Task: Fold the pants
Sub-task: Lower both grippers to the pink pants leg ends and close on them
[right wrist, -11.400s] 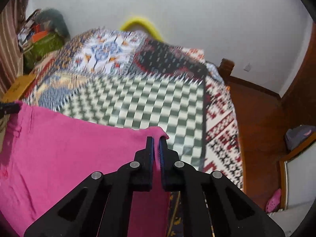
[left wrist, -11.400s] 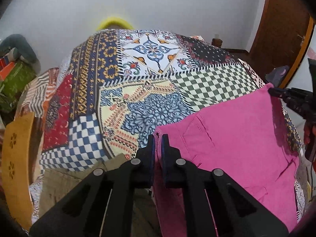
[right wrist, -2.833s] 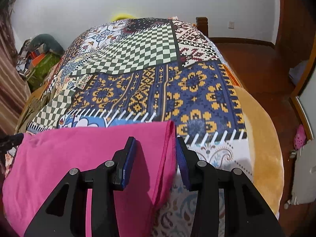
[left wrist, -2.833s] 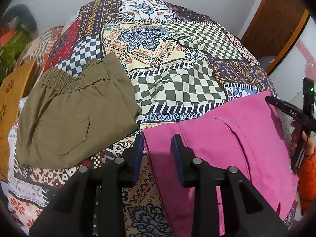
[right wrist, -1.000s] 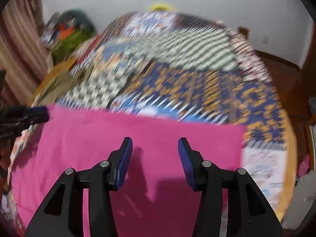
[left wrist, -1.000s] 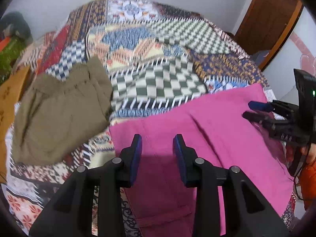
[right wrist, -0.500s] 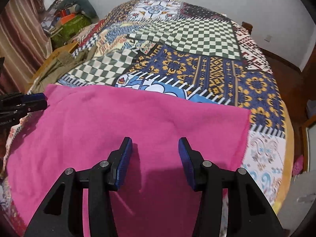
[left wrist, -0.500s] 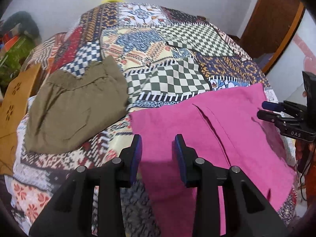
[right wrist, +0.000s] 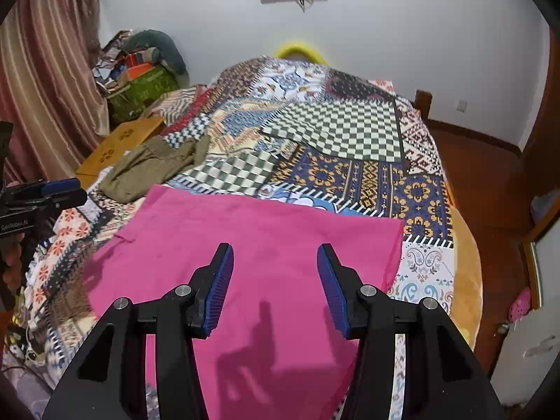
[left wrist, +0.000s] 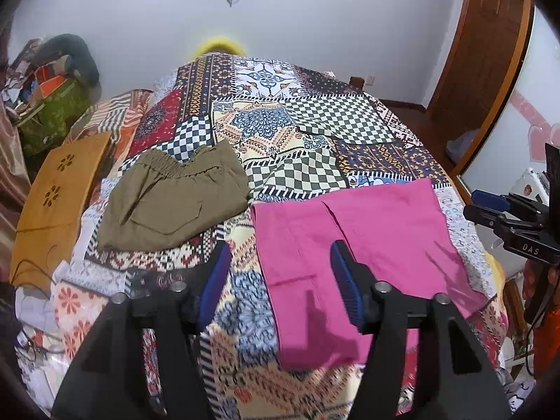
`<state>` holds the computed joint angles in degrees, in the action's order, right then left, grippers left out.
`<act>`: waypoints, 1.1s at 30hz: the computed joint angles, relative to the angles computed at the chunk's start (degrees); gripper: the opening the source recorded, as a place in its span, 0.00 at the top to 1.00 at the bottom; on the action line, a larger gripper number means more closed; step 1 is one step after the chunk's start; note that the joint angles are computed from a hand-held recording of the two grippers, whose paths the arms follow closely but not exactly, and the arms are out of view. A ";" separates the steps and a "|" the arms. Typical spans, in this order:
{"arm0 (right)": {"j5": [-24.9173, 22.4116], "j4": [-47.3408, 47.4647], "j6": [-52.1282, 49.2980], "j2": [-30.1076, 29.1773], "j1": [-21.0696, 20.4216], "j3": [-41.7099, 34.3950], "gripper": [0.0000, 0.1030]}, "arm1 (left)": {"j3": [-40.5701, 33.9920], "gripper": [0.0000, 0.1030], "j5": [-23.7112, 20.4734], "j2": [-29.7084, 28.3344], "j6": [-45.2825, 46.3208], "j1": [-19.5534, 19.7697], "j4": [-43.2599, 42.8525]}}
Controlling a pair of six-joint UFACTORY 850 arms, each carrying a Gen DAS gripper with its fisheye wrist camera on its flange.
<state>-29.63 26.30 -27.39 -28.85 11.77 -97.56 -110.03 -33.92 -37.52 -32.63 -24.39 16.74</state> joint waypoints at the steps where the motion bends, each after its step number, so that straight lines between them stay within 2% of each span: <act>1: 0.51 -0.01 -0.12 0.69 0.21 0.82 0.55 | 1.16 0.36 0.33 0.74 -1.13 -0.30 0.60; 10: 3.35 -1.79 1.32 4.64 1.81 6.54 0.54 | 9.72 0.36 2.15 5.33 3.14 -1.56 -9.63; 13: 4.34 -1.58 1.01 5.35 2.13 8.32 0.45 | 11.76 0.36 2.62 6.03 3.99 -1.72 -12.34; 14: 4.46 -1.59 0.87 5.35 2.23 8.60 0.45 | 12.00 0.36 2.42 5.98 4.10 -1.77 -12.89; 24: 2.53 -2.84 2.67 3.86 2.78 9.97 0.45 | 15.32 0.36 2.55 5.17 13.99 0.29 -34.17; 29: 2.44 -2.99 3.68 4.10 3.30 11.81 0.45 | 15.60 0.36 3.46 4.91 15.12 0.12 -35.86; 33: 2.05 -3.27 4.27 3.61 3.58 12.27 0.45 | 16.11 0.33 4.93 4.50 21.47 1.38 -46.37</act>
<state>-27.58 23.03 -23.12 -25.24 15.34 -85.28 -93.92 -29.00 -33.03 -11.16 -23.01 -29.63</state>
